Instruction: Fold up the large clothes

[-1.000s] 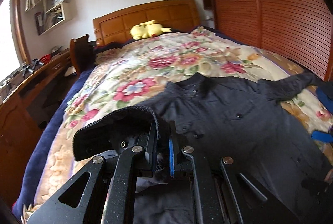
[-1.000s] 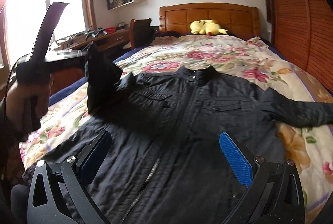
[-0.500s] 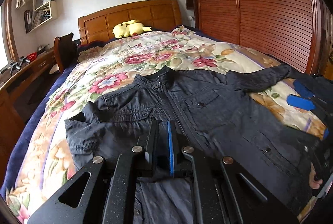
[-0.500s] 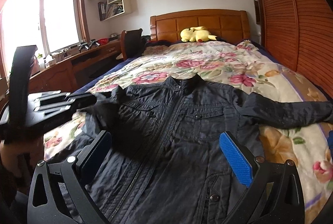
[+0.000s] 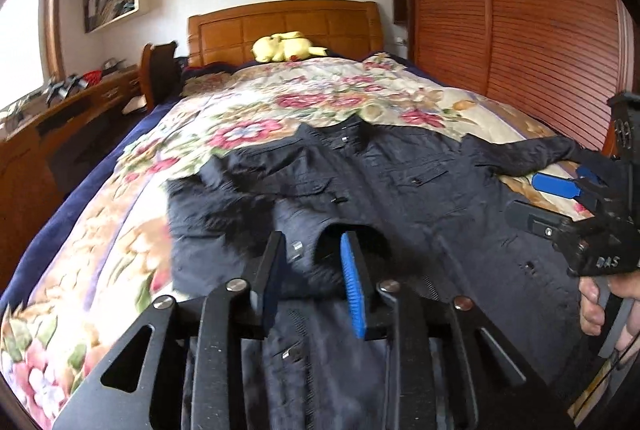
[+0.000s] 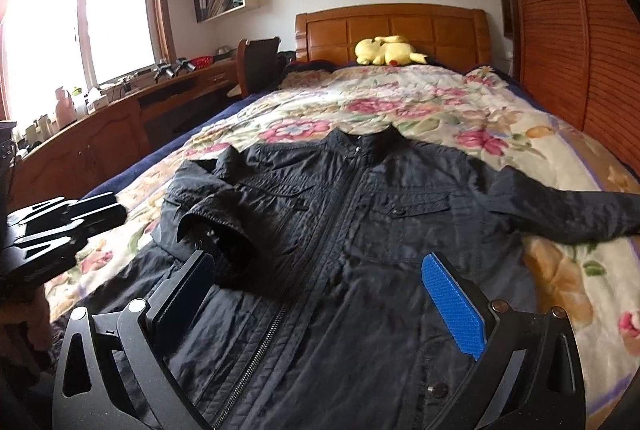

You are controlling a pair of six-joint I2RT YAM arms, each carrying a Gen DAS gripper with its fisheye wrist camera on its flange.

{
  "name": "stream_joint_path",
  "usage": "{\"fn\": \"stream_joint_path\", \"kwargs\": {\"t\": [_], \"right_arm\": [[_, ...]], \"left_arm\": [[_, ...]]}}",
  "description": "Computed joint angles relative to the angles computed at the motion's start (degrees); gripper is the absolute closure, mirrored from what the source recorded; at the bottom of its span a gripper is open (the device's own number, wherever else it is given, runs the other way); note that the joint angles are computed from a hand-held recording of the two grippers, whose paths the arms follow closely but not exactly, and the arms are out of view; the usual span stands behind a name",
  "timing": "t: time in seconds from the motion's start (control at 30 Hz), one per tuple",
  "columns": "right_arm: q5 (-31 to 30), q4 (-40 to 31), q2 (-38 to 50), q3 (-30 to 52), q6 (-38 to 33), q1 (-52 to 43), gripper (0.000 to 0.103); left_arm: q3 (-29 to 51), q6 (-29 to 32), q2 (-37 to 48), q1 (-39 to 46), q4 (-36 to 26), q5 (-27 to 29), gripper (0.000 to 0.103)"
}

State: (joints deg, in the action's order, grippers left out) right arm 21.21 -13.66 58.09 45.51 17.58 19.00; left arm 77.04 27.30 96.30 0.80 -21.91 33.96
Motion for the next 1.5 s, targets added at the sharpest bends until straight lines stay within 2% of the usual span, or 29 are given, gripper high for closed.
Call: {"fn": "stream_joint_path", "kwargs": {"t": [0.13,0.2,0.23,0.27,0.37,0.57,0.83,0.9,1.0,1.03,1.07,1.1,1.13,1.23,1.37,1.5], "right_arm": [[-1.5,1.5,4.1,2.1,-1.6,0.3,0.0],[-1.4,2.1,5.2,2.7,-2.7,0.6,0.0],[-1.2,2.0,6.1,3.3,-3.2,1.0,0.0],[-1.0,2.0,6.8,3.7,-3.6,1.3,0.0],[-0.9,1.6,9.5,6.2,-4.5,1.8,0.0],[-1.8,-0.8,20.3,17.2,-8.4,2.5,0.001],[-7.4,-7.3,37.4,35.5,-11.6,1.0,0.006],[-8.9,-10.1,41.6,39.8,-12.0,-0.1,0.012],[-11.8,-13.7,46.5,43.5,-12.4,-1.9,0.035],[-13.7,-14.4,47.2,43.5,-12.5,-2.8,0.052],[-14.4,-15.5,48.1,44.9,-12.5,-3.2,0.063],[-14.7,-15.5,47.9,44.5,-12.7,-3.6,0.086],[-14.9,-14.8,46.7,43.2,-13.2,-3.8,0.092],[-14.4,-13.0,43.0,40.4,-14.1,-3.6,0.094],[-13.8,-8.3,32.4,32.4,-14.7,-3.6,0.094],[-13.1,-8.1,24.4,28.6,-14.9,-3.9,0.094]], "left_arm": [[2.2,-0.2,2.4,4.8,-1.4,2.7,0.063],[3.4,0.5,3.6,6.4,-2.0,3.3,0.053],[4.2,1.0,4.2,7.2,-2.3,3.8,0.042],[4.7,1.2,4.5,7.9,-2.3,4.3,0.036],[6.4,1.3,5.7,9.7,-2.5,5.6,0.026],[10.6,1.3,8.8,12.5,-4.0,6.4,0.023],[13.8,0.7,11.4,14.5,-4.6,7.0,0.023],[14.1,0.7,11.7,14.9,-4.8,7.3,0.023],[14.7,0.9,12.1,15.3,-5.7,8.0,0.023],[14.7,1.0,12.1,15.3,-5.8,8.2,0.023],[14.8,1.1,12.1,15.3,-5.9,8.3,0.023],[14.7,1.2,12.0,15.3,-5.9,8.3,0.023],[14.8,1.3,12.0,15.3,-6.0,8.4,0.023],[14.6,1.5,11.8,15.2,-6.2,8.7,0.023],[14.1,1.8,11.5,15.0,-6.4,9.0,0.023],[13.5,1.9,11.3,14.6,-6.1,8.8,0.023]]}}
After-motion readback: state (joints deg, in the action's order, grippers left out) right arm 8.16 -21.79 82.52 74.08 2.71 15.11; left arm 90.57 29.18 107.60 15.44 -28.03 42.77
